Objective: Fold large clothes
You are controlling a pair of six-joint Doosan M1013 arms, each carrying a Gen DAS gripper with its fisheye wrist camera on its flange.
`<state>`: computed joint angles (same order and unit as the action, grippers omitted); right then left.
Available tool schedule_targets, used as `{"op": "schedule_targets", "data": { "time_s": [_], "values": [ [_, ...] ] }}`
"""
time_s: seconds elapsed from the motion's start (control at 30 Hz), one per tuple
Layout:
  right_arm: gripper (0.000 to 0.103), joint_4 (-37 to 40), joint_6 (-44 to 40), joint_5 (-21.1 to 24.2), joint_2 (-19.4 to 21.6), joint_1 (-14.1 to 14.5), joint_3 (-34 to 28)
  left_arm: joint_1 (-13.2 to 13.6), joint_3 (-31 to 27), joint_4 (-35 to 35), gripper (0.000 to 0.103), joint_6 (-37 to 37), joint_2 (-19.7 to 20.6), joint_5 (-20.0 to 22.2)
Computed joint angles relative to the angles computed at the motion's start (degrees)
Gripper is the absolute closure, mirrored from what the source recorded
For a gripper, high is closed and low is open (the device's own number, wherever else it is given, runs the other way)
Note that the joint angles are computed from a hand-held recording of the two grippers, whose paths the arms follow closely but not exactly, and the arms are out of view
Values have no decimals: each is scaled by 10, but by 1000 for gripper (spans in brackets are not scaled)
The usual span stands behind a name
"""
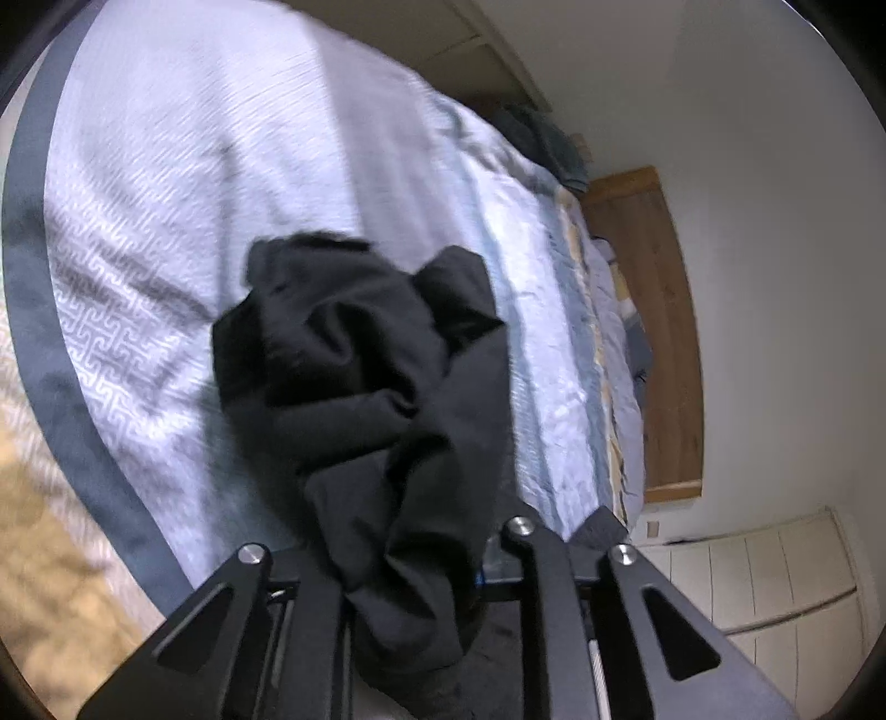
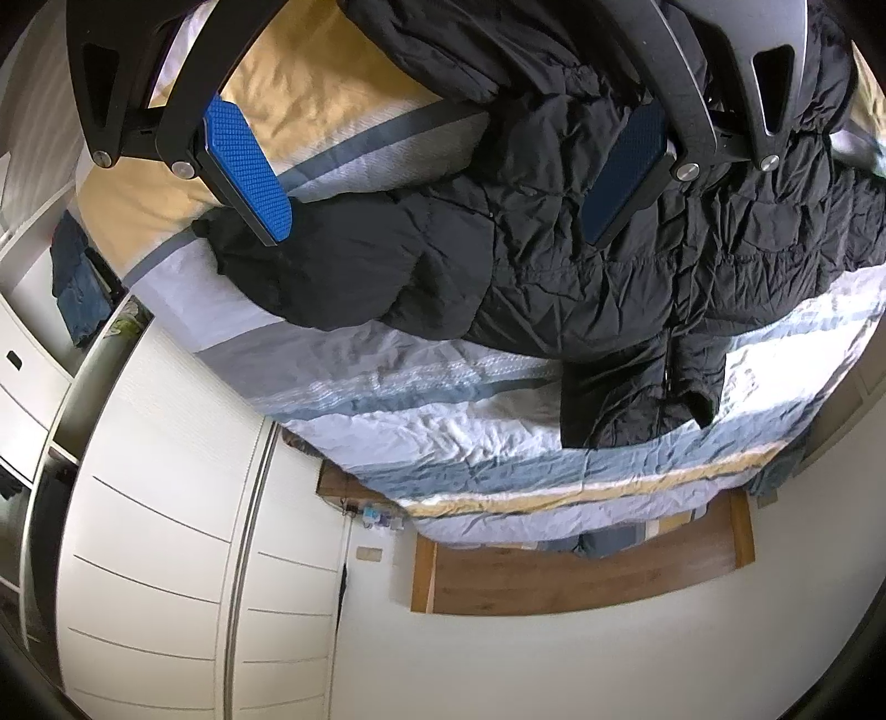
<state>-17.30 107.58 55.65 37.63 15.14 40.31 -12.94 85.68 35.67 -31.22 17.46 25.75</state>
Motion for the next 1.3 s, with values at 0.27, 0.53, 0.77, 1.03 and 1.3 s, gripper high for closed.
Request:
{"op": "schedule_targets", "data": {
  "time_s": [0.27, 0.53, 0.77, 1.03, 1.3],
  "values": [
    [0, 19, 12, -58, -55, -14, 76, -39, -114, -23, 89, 158, 24, 30],
    [0, 52, 12, -113, -101, -33, 143, -99, -301, -188, 89, 459, 113, 88],
    [0, 64, 17, -139, -131, -55, 192, -139, -461, -302, 89, 606, 219, 208],
    [0, 74, 12, -150, -149, -77, 225, -171, -556, -330, 89, 669, 302, 348],
    [0, 116, -12, -148, -146, -85, 234, -181, -578, -340, 75, 718, 326, 395]
  ]
}}
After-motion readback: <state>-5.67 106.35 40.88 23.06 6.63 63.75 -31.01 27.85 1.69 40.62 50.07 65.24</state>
